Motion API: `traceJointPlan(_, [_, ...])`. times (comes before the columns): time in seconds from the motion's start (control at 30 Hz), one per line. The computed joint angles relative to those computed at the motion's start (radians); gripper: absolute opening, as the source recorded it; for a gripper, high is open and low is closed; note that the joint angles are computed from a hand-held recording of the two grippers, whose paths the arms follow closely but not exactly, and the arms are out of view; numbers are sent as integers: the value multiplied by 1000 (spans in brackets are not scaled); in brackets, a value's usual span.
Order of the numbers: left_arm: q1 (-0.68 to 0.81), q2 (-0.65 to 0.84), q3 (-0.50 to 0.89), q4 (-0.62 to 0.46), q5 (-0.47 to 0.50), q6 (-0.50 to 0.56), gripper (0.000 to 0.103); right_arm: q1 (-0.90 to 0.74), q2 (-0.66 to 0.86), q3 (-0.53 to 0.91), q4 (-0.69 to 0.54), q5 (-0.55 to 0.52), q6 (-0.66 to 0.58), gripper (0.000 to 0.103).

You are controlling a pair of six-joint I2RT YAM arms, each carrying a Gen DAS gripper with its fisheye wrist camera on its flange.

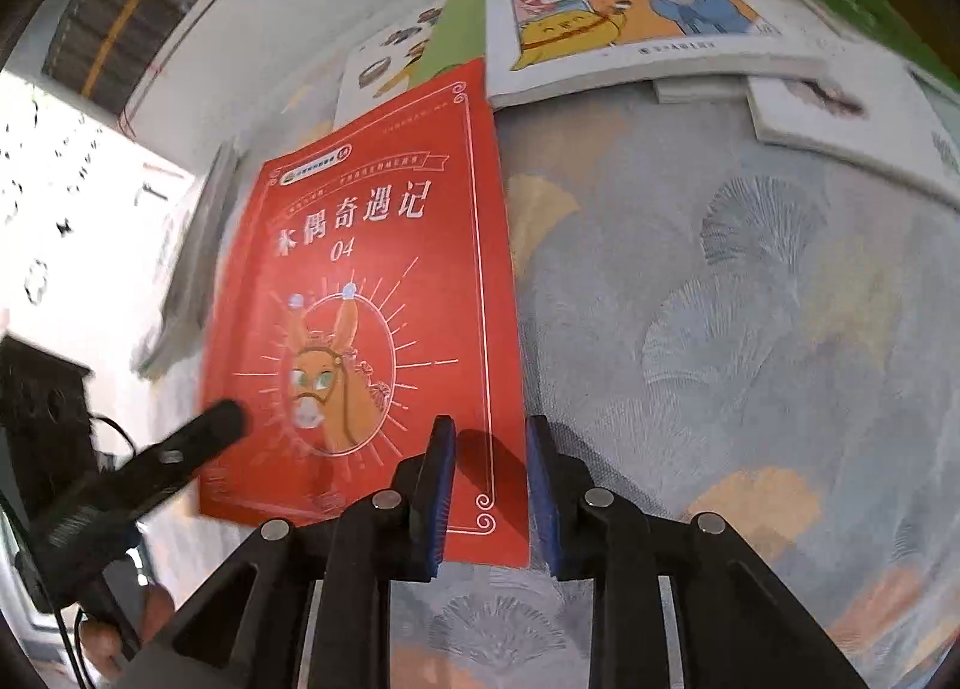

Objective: Organize books
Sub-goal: 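Lift the red book with the left gripper and carry it to the stack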

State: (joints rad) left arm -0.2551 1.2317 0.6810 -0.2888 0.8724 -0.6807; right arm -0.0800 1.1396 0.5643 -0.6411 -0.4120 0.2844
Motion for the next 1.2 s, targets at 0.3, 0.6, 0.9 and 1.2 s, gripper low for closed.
traceJointPlan(0.3, [-97,140,32,78,-101,-69,14,-278,72,-38,-22,-282,-89,24])
traceJointPlan(0.6, [3,193,-40,411,183,-414,14,-505,303,-30,-162,-615,-334,71])
traceJointPlan(0.9, [-50,238,155,-178,-36,10,32,-303,98,-39,0,-520,-136,18])
traceJointPlan(1.2, [-151,150,278,-396,-354,195,33,162,-102,82,-53,26,-88,17])
